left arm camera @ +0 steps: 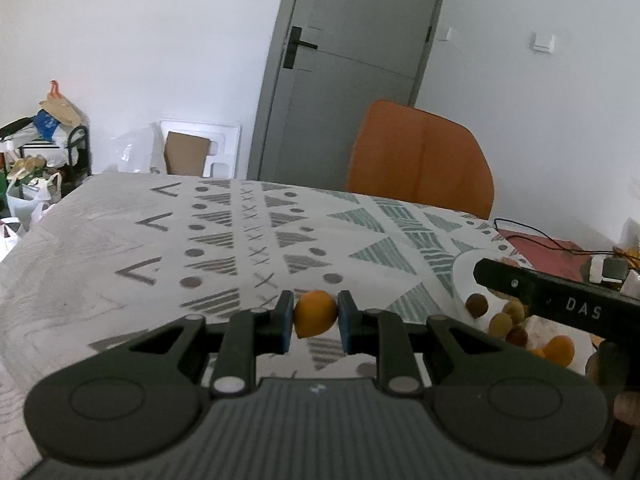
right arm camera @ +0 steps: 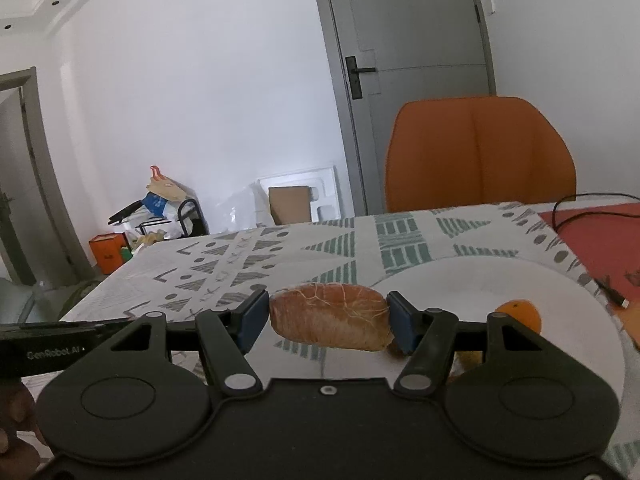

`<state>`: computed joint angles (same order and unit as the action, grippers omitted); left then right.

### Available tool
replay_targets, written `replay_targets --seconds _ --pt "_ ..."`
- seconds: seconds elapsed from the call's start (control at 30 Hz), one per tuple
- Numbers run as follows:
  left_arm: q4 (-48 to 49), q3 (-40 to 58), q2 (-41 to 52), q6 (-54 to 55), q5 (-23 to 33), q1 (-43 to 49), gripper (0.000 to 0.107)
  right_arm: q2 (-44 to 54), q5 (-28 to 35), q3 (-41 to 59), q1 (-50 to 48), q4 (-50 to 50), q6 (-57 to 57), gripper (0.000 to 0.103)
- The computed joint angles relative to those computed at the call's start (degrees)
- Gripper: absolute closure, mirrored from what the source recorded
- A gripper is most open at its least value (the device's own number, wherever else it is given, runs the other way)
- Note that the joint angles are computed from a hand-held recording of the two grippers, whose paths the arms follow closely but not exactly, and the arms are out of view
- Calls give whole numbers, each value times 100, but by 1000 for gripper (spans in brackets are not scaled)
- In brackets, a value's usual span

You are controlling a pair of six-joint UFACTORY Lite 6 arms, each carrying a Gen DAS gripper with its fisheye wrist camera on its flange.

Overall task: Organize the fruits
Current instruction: 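Carry the bread roll with the right tool while the left tool carries the tangerine to the bowl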

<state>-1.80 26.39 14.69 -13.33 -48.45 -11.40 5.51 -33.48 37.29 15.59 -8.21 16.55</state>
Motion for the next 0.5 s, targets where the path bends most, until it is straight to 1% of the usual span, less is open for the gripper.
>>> replay_targets --seconds 0.27,0.5 --pt "-241 490 32 219 271 -393 85 -73 82 238 -368 -425 223 42" --pt "-465 911 194 378 431 -746 85 73 26 349 -686 -720 363 42"
